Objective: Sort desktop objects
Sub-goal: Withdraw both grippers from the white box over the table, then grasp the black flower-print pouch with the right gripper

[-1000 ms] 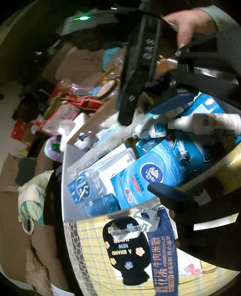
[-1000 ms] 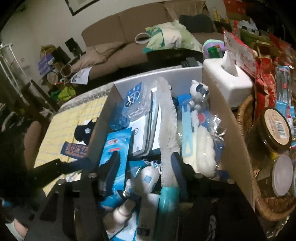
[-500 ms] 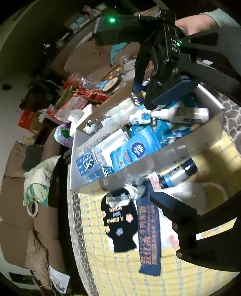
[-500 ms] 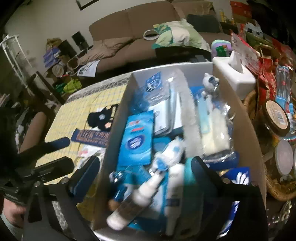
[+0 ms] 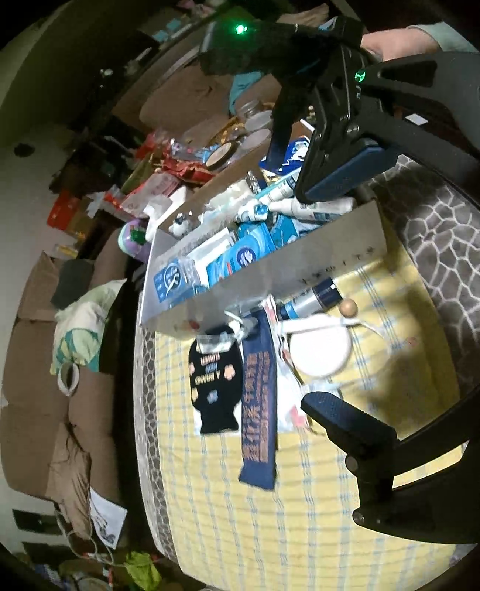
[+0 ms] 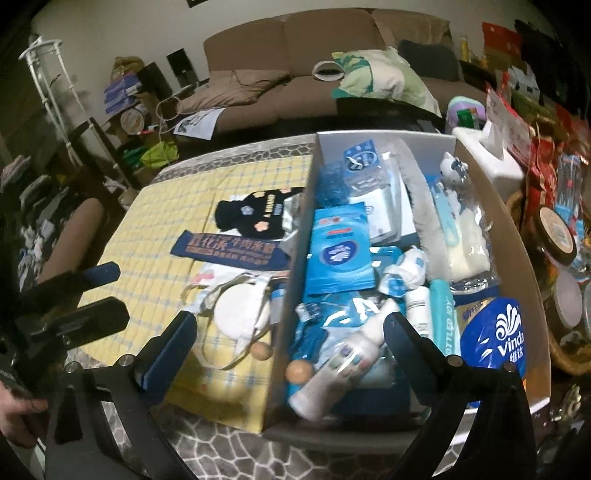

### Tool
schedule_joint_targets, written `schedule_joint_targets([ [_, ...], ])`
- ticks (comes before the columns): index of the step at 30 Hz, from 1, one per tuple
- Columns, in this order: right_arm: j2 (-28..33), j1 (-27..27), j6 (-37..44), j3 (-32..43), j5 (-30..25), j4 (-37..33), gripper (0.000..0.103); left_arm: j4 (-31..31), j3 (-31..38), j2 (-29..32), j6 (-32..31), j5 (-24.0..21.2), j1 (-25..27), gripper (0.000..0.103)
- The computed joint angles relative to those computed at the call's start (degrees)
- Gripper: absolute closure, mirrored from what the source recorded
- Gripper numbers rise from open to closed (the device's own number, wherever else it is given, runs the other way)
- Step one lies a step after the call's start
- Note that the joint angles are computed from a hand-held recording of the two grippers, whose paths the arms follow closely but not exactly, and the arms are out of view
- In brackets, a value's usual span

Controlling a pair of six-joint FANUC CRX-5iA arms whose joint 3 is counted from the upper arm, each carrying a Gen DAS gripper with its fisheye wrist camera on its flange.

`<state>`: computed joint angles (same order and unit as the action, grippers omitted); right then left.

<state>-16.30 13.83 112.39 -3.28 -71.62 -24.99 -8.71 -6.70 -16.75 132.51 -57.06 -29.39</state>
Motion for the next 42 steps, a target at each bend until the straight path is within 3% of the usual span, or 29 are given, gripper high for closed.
schedule_joint_targets([
  [9,-5.95,7.16,-4.89,-3.65,2.01,3.85,0.000,-1.92,-3.28,-6.45,2.48,-3.68,0.27,0.000],
  [16,-8.71,15.13,-10.62,-6.46,4.43,8.49,0.000,-1.61,-6.57,-11.91,1.44,-5.66,3.34,0.000],
  [23,-8.08,21.13,-14.74,-6.59,6.27,10.68,0.000,-1.18,-10.40,-17.86,-2.16,-9.19,9.27,0.000],
  [28,-5.71,25.32,-17.80,-6.70,8.89,12.36,0.000,3.78,-15.69,-21.50,-8.51,-8.79,17.23,0.000],
  [36,3.08,23.34,-17.03,-2.86,10.75,10.65,0.000,12.05,-22.78,-21.60,-20.05,-5.09,28.19,0.000],
  [42,10.11,19.92,-14.53,1.92,10.88,6.37,0.000,16.94,-25.21,-16.79,-26.89,0.08,31.42,0.000],
])
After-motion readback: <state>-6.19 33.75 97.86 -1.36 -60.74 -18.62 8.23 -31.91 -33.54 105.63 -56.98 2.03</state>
